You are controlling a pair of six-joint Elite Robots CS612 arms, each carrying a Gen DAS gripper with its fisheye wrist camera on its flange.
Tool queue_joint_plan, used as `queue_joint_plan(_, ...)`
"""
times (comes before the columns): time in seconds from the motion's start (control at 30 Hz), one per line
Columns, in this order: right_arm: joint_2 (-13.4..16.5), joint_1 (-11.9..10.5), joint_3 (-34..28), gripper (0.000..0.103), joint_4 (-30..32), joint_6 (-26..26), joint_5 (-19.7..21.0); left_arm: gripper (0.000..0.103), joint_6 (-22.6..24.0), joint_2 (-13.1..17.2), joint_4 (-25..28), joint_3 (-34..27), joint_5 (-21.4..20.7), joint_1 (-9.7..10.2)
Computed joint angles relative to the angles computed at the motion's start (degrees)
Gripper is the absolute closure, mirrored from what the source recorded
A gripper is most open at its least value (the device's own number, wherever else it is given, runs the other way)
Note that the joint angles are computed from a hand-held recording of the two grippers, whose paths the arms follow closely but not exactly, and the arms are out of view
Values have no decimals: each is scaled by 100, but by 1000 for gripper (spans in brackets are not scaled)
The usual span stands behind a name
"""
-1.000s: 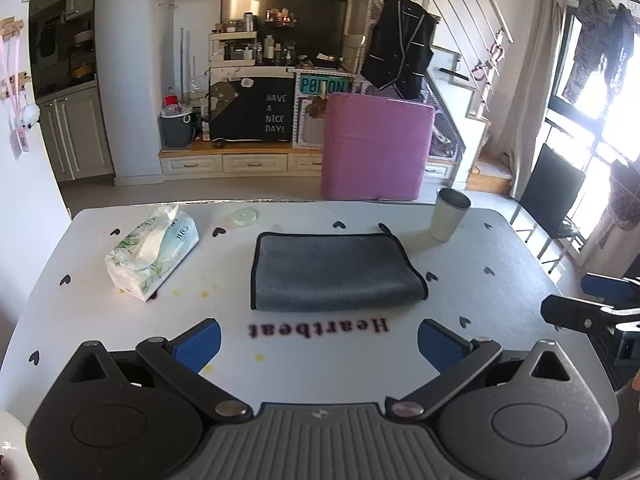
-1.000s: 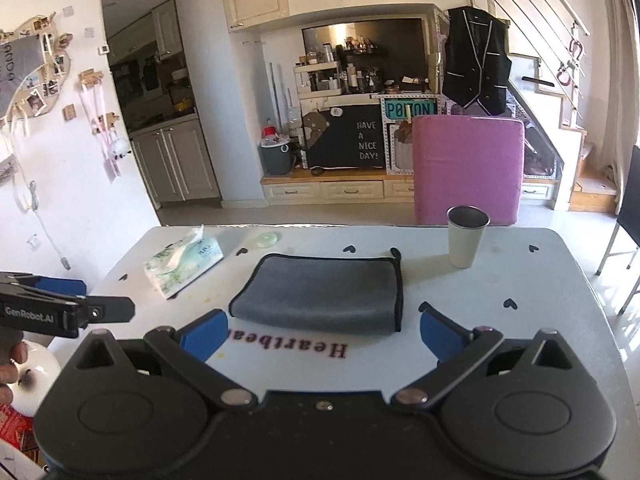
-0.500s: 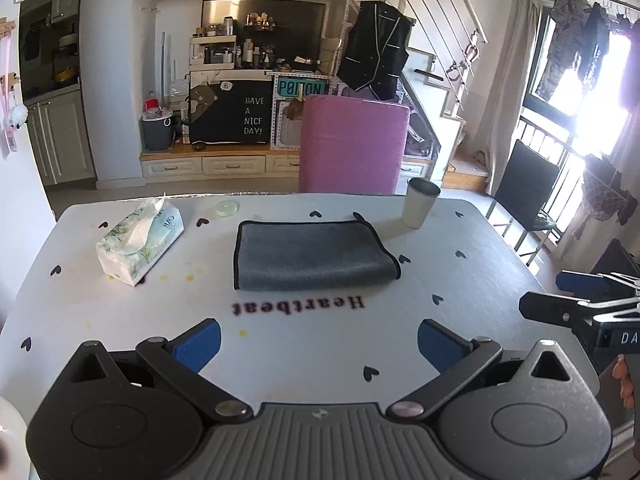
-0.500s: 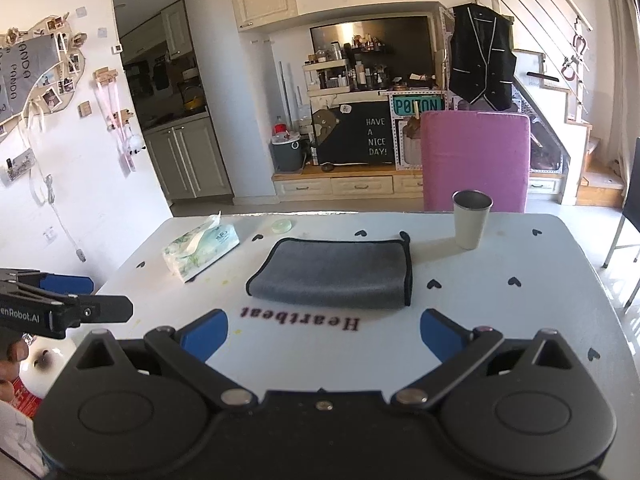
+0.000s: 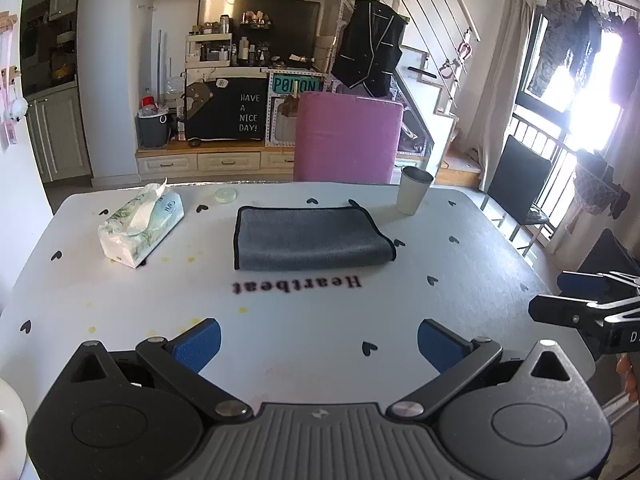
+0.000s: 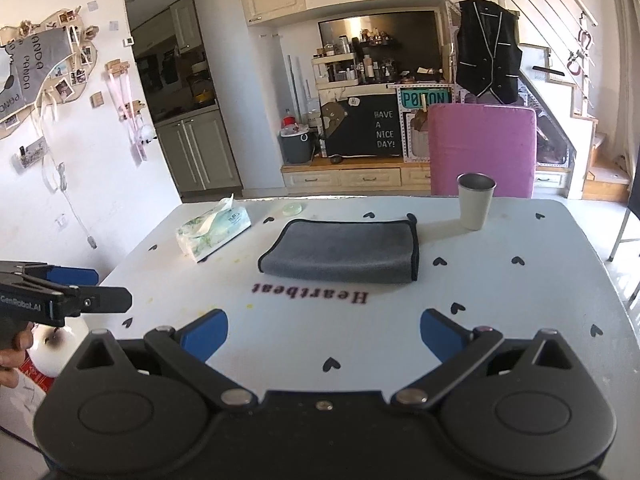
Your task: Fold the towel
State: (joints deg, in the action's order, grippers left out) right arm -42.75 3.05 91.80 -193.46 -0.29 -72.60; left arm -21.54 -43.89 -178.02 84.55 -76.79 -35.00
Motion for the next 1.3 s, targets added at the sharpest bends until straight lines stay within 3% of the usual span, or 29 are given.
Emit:
queue_joint_plan(0.53, -44, -11, 235, 1, -96, -189, 90, 0, 68, -103, -184, 300, -229, -4)
queue_joint_plan(1.3, -34, -31, 329, 0, -154, -324, 269, 0, 107, -119, -42, 378, -320, -9)
